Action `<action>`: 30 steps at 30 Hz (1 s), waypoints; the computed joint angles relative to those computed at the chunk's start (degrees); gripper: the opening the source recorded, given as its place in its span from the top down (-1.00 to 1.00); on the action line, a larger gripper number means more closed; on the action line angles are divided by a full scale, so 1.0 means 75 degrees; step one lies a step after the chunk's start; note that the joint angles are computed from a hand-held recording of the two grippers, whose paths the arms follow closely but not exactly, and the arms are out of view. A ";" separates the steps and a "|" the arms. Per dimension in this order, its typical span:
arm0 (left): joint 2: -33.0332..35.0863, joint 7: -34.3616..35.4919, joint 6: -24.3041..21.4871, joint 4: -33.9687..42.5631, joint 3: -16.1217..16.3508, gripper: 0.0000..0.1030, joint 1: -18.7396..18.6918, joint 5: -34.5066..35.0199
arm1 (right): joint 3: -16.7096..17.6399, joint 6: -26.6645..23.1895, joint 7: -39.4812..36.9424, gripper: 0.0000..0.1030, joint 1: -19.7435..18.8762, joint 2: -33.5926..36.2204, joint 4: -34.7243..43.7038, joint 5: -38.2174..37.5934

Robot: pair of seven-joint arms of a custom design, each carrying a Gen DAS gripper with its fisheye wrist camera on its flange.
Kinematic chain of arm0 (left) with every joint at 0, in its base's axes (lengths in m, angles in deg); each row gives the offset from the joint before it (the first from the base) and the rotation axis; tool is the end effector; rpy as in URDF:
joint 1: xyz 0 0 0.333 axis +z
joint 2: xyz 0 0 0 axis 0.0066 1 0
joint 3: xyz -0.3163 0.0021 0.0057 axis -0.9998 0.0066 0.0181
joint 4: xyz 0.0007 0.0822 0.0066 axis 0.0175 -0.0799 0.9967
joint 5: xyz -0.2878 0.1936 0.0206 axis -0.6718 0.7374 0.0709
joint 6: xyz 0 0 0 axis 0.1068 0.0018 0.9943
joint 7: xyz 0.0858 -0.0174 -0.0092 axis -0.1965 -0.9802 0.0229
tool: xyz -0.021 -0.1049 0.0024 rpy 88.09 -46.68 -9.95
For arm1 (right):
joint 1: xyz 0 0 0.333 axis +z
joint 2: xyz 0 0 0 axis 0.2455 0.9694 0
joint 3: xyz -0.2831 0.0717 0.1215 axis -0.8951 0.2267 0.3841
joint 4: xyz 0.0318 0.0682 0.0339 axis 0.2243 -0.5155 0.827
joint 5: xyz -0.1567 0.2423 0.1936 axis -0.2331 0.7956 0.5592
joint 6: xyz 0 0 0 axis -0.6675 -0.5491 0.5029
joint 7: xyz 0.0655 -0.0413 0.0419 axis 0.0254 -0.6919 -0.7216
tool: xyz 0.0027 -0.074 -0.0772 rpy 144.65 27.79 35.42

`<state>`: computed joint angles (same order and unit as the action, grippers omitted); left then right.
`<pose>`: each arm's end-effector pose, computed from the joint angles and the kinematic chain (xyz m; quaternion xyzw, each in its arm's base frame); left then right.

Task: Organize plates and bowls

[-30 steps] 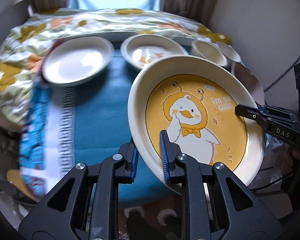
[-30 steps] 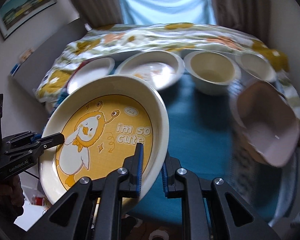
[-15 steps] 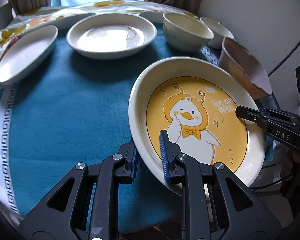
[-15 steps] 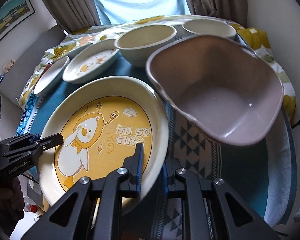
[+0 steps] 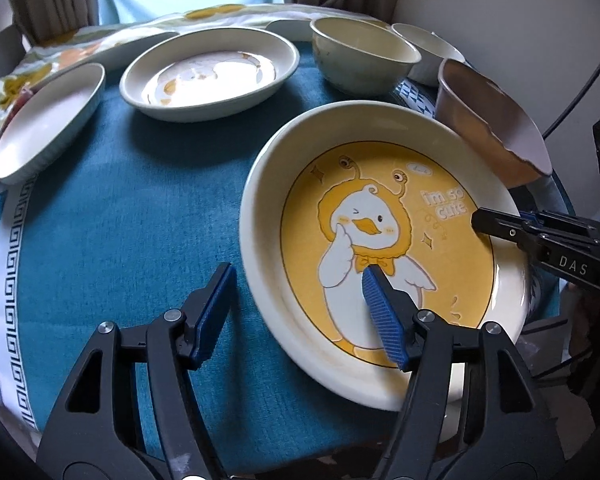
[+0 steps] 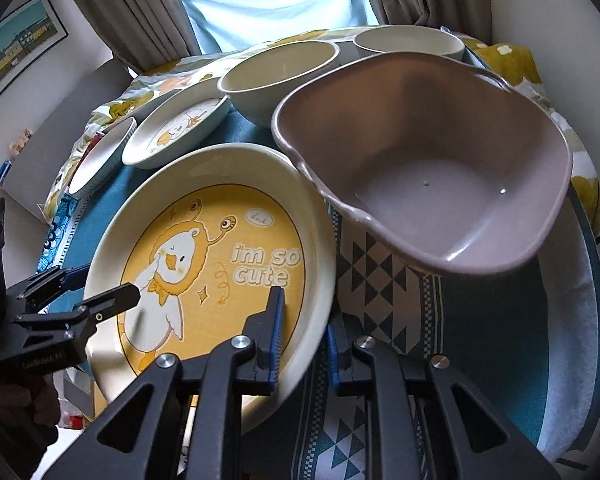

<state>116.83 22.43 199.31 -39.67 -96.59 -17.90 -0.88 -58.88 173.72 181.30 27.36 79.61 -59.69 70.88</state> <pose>0.6140 -0.3168 0.4645 -0.5806 0.7688 -0.2471 0.1040 0.5779 0.1724 0.4568 -0.6786 0.6742 -0.0815 0.2800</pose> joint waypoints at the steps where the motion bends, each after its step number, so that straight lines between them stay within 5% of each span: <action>1: -0.0011 -0.0019 -0.0058 0.0018 0.0020 -0.22 -0.0036 0.0046 | -0.0020 -0.0003 0.0050 0.67 -0.0001 -0.0038 -0.0041 -0.0008; 6: -0.0441 -0.0186 -0.0222 -0.0347 0.0066 -0.22 -0.0043 0.0149 | 0.0069 0.0047 -0.0181 0.66 -0.0129 -0.0564 -0.0511 0.0616; 13: -0.1722 -0.0754 -0.0343 -0.1199 0.0116 -0.22 0.0058 0.0459 | -0.0112 -0.0171 0.0092 0.66 0.0132 -0.1669 -0.0968 -0.0093; 20: -0.3028 -0.1994 -0.0254 -0.1549 0.0189 -0.22 0.0305 0.1475 | -0.0053 -0.0431 -0.0779 0.66 0.0374 -0.1522 0.0460 0.0080; 23: -0.3251 -0.2517 -0.0425 -0.1373 0.0224 -0.46 0.0508 0.2074 | 0.0064 -0.0560 -0.1399 0.62 0.0456 -0.1081 0.1478 0.0287; 26: -0.3462 -0.3059 -0.0355 -0.1353 0.0269 -0.88 0.0786 0.2441 | 0.0190 -0.0832 -0.1728 -0.18 0.0513 -0.0393 0.2672 0.0337; 27: -0.3452 -0.3155 -0.0341 -0.1283 0.0271 -0.99 0.0877 0.2504 | 0.0239 -0.0930 -0.1782 -0.76 0.0544 -0.0101 0.3156 0.0309; 28: -0.3461 -0.3276 -0.0313 -0.1252 0.0292 -1.00 0.0970 0.2573 | 0.0287 -0.0982 -0.1819 -0.99 0.0577 0.0170 0.3578 0.0289; 30: -0.3425 -0.3288 -0.0303 -0.1146 0.0342 -1.00 0.1167 0.2473 | 0.0412 -0.0938 -0.2007 -0.99 0.0601 0.0710 0.4327 0.0350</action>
